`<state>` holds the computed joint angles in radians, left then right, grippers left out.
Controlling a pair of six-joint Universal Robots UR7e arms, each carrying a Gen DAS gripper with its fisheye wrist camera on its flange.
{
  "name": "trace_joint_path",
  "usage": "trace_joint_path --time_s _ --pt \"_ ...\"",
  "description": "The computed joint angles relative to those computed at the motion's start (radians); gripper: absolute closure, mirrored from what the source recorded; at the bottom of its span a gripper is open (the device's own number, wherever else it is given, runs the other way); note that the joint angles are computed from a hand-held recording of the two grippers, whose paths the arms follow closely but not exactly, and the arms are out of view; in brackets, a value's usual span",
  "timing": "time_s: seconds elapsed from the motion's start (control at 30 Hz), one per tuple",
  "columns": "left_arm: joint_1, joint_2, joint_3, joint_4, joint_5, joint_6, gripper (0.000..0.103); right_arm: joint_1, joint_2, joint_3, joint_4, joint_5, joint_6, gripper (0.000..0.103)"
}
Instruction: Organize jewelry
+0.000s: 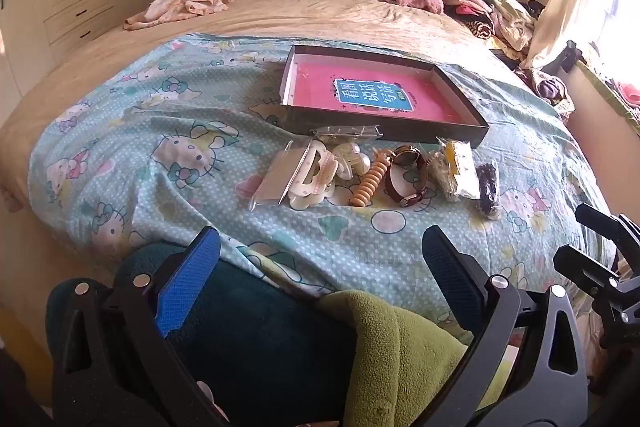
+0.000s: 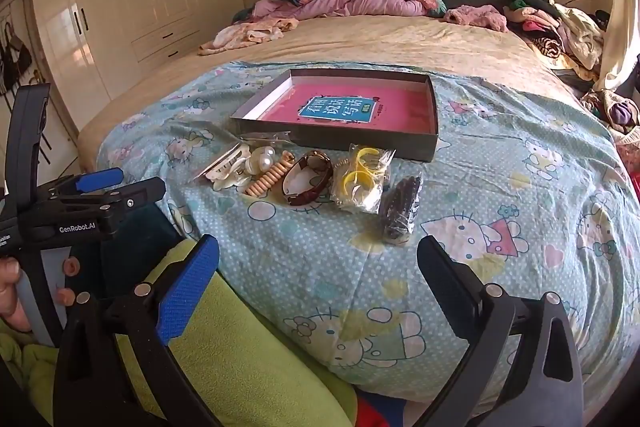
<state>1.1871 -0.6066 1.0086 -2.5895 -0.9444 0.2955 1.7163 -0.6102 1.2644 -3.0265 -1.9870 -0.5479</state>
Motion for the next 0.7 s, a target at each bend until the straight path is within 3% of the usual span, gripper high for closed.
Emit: trace_joint_path --time_s 0.7 --pt "0.0 -0.001 0.001 -0.001 0.0 0.003 0.009 0.003 0.002 -0.002 -0.003 -0.002 0.0 0.004"
